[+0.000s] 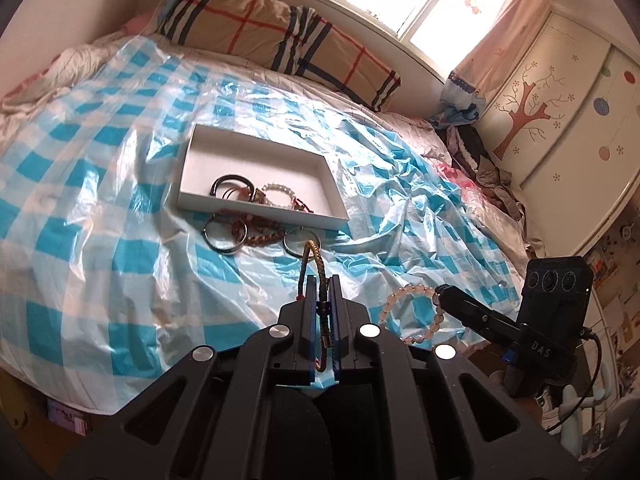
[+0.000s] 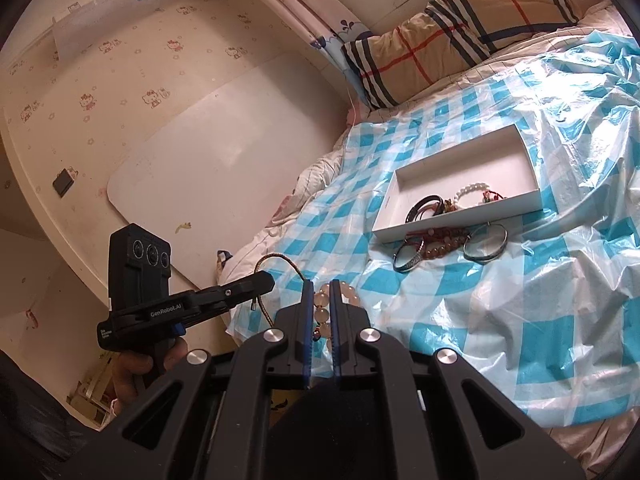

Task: Organize jewelry
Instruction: 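Open both grippers over the tray to drop both bracelets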

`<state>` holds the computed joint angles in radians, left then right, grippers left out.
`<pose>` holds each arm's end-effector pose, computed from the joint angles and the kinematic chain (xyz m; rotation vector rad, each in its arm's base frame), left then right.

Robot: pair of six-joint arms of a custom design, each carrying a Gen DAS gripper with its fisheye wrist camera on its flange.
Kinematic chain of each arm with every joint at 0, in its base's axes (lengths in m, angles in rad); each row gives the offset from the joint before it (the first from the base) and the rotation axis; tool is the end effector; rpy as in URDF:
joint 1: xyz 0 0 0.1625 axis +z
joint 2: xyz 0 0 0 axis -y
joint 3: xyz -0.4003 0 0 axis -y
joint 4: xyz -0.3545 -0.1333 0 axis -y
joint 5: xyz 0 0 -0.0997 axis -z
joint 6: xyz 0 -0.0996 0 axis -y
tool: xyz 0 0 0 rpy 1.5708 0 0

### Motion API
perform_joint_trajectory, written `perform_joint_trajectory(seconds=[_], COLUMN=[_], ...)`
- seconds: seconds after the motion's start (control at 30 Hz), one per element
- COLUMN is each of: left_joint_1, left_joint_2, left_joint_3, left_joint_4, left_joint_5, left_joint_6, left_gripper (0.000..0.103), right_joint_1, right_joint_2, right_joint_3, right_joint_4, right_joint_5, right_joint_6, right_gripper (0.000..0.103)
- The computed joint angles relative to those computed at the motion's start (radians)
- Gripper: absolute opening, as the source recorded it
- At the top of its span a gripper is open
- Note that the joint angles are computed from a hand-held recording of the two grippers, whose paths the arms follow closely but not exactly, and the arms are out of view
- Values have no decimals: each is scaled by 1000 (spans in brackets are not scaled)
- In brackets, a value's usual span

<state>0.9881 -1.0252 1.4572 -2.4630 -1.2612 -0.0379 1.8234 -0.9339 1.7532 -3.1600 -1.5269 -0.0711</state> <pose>-0.2272 -0.6421 0.3155 0.6752 2.8093 -0.7817 0.2885 -0.5668 0.2233 -0.4782 2.7737 -1.1300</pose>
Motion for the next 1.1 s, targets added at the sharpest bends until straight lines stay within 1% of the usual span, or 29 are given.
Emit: perform_joint_trajectory(seconds=[0.13,0.37,0.67,0.97,1.1], left_joint_1=[-15,-9,14,22,24], left_joint_2=[46,160,309,418,453], left_joint_3=[-39,-175,-364,-507,-550], left_joint_4=[-27,-35,-14,-12,-24], left_joint_5=[38,47,67,97,117], left_joint_6=[47,99,149,204,230], left_gripper=[5,5,5,5,5], right_joint_1=[-10,-39,-77,-107,-115], right_joint_2=[15,57,142,228,260], right_joint_3=[-45,-161,-331,-494,-550], right_joint_4=[4,40,112,186,210], right_joint_5=[13,32,58,81,88], right_joint_6=[-8,-29,-45,-49,-53], right_gripper=[9,9,9,9,9])
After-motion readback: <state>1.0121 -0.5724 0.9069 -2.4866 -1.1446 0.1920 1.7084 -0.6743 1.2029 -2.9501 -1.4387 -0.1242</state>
